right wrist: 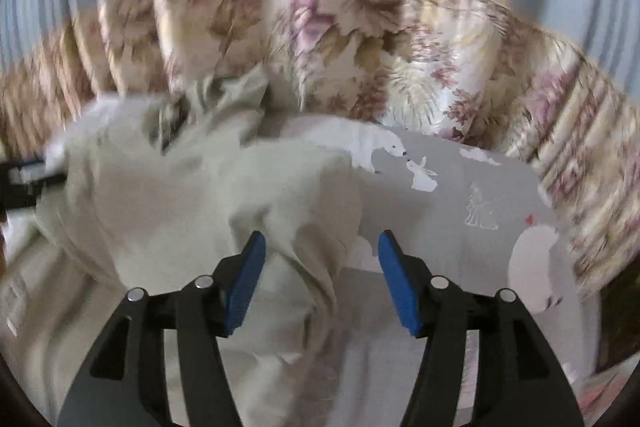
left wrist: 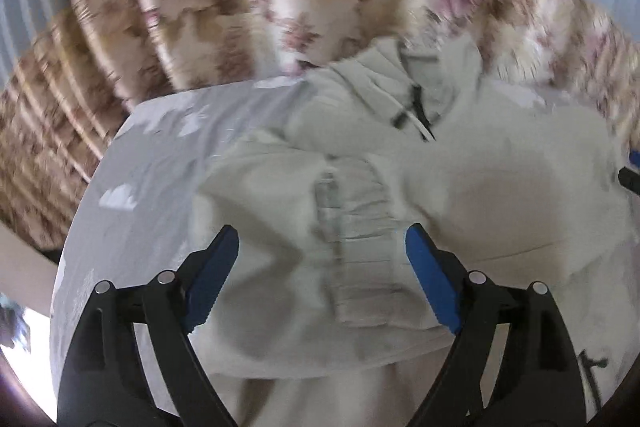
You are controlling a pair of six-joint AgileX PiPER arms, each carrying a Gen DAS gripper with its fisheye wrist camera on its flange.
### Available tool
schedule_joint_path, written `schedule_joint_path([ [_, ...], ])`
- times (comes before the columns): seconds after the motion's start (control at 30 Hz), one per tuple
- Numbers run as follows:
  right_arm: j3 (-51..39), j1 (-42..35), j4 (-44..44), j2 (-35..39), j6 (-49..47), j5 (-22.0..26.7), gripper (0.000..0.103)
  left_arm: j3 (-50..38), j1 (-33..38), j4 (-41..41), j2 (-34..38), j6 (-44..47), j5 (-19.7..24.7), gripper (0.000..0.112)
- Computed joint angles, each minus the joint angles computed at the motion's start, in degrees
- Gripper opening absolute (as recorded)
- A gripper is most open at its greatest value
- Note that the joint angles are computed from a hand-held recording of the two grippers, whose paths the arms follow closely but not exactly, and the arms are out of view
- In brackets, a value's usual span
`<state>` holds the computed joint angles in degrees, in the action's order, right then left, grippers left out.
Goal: Fold large clothes
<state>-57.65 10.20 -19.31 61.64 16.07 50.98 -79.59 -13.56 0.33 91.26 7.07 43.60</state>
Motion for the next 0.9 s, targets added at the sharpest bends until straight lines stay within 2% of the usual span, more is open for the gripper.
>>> schedule_joint_path([
  [0.03, 0.83, 0.01, 0.21, 0.37, -2.31, -0.33, 0.059, -0.12, -0.87, 0.80, 0.70, -0.40, -0.16, 0.085],
  [0.07, 1.29, -0.67, 1.43, 0.39, -4.20, -0.54, 0.055, -0.60, -1.86, 1.03, 2.00, -0.40, 0.10, 0.080],
  [0.1, 1.64, -1.92, 3.90, 0.79, -6.99, -1.36, 0.036, -1.25, -2.14, -0.22, 3.06, 0.65, 0.69, 0.071],
  [0.13, 1.82, -3.69, 8.11, 1.37, -10.72, -2.18, 0.008, -1.97, -2.12, -2.45, 4.21, 2.30, 1.53, 0.048],
  [0.2, 1.93, -3.95, 9.67, 2.51, -12.01, -3.18, 0.005, -2.58, -2.46, -3.33, 5.44, 1.89, 1.02, 0.040],
  [0.23, 1.98, -3.18, 9.20, 2.57, -11.72, -3.93, 0.004, -2.47, -1.97, -5.37, 5.19, 3.43, 0.02, 0.031],
  [0.27, 1.66, -2.66, 9.49, 2.38, -11.45, -4.17, 0.004, -2.74, -1.03, -7.93, 4.77, 5.48, -0.15, 0.029],
  [0.33, 0.70, -1.42, 10.42, 1.08, -10.74, -4.96, 0.004, -3.65, 2.06, -13.52, 2.50, 9.12, 0.96, 0.029],
  [0.47, -1.85, 2.17, 12.02, 0.91, -10.34, -4.17, 0.004, -4.11, 8.17, -17.37, -2.47, 14.15, 2.93, 0.029],
  [0.53, -2.30, 6.79, 5.81, 1.89, -5.11, -2.25, 0.005, -2.87, 10.30, -14.85, -3.16, 15.55, 2.79, 0.030],
  [0.57, -2.12, 9.34, 1.89, 2.37, -2.31, -1.01, 0.006, -1.55, 11.24, -11.72, -2.52, 15.19, 1.79, 0.031],
  [0.63, -1.25, 11.28, -1.84, 2.49, 1.07, 0.46, 0.028, 0.49, 12.66, -7.50, -0.16, 13.98, 0.23, 0.035],
  [0.7, -0.30, 11.24, -3.22, 1.71, 2.47, 0.49, 0.037, 2.29, 13.91, -7.86, 0.51, 15.30, -0.85, 0.048],
  [0.77, -0.15, 10.68, -3.94, 0.57, 3.29, 0.79, 0.040, 5.91, 14.08, -5.62, -2.44, 13.90, -3.95, 0.087],
  [0.8, -0.32, 10.86, -5.14, 0.08, 4.35, 1.23, 0.045, 7.49, 14.46, -5.54, -4.11, 14.71, -5.60, 0.096],
  [0.87, -0.93, 10.28, -6.97, -0.19, 5.52, 1.50, 0.050, 9.98, 15.44, -6.56, -7.93, 17.88, -7.92, 0.100],
  [0.9, -1.42, 9.64, -7.60, -0.29, 6.34, 1.77, 0.050, 9.55, 15.78, -5.95, -8.65, 17.89, -7.44, 0.100],
])
